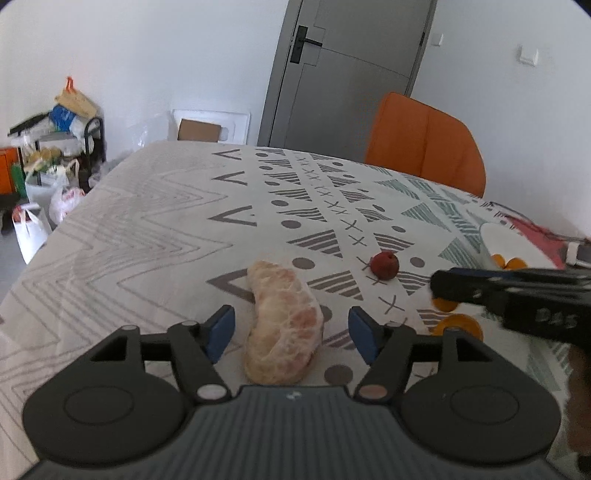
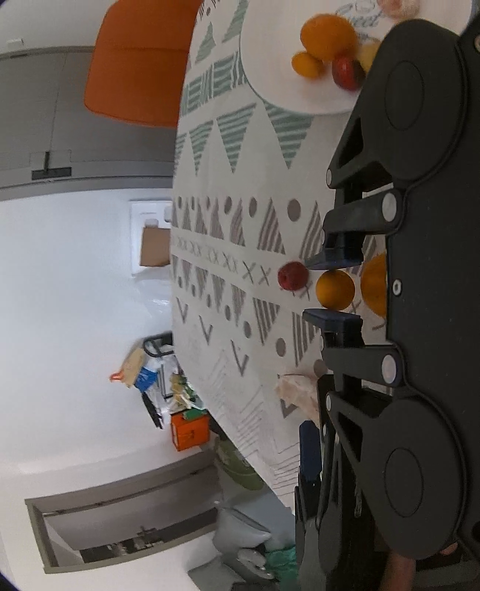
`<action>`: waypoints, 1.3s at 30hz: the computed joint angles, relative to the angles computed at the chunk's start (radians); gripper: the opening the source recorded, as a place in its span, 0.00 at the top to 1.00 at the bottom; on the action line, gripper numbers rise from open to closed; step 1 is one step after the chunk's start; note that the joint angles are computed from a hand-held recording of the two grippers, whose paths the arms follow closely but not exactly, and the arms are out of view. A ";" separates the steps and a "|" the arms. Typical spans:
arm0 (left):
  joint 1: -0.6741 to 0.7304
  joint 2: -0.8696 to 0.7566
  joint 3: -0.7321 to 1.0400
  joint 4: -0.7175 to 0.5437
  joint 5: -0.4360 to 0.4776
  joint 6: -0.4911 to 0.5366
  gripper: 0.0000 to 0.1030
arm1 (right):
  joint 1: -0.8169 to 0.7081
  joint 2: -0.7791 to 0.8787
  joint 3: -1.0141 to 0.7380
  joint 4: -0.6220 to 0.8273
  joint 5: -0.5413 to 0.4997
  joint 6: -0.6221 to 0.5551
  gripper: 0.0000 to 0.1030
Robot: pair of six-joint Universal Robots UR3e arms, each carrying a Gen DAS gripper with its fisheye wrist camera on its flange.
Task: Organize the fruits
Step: 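Grasp the second peeled tangerine with the left tool while the right tool grasps a small orange, then carry the peeled tangerine with the left tool while the right tool carries the small orange to the plate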
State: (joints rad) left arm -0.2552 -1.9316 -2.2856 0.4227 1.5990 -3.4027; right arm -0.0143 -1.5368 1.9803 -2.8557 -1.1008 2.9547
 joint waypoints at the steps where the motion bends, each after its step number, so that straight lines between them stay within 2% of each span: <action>1: -0.008 -0.011 0.009 0.003 0.009 0.007 0.36 | -0.008 -0.009 0.008 -0.005 0.005 0.001 0.80; 4: -0.025 -0.043 0.020 0.037 0.025 0.041 0.44 | -0.037 -0.041 0.040 -0.011 0.019 0.000 0.80; 6: -0.030 -0.046 0.024 0.038 0.039 0.036 0.63 | -0.059 -0.060 0.059 -0.017 0.033 -0.001 0.80; 8: 0.003 -0.033 0.005 0.047 -0.020 0.027 0.63 | -0.074 -0.072 0.073 -0.031 0.039 0.004 0.80; 13: -0.007 -0.026 -0.003 0.080 -0.025 0.030 0.63 | -0.110 -0.102 0.111 -0.063 0.056 0.017 0.80; 19: -0.038 -0.012 0.043 0.057 -0.024 0.040 0.63 | -0.169 -0.157 0.154 -0.082 0.088 0.025 0.80; 32: -0.139 -0.056 0.232 -0.015 -0.022 0.056 0.63 | -0.333 -0.278 0.243 -0.091 0.136 0.032 0.80; 39: -0.198 -0.109 0.371 -0.089 -0.009 0.061 0.63 | -0.447 -0.353 0.295 -0.076 0.209 0.021 0.80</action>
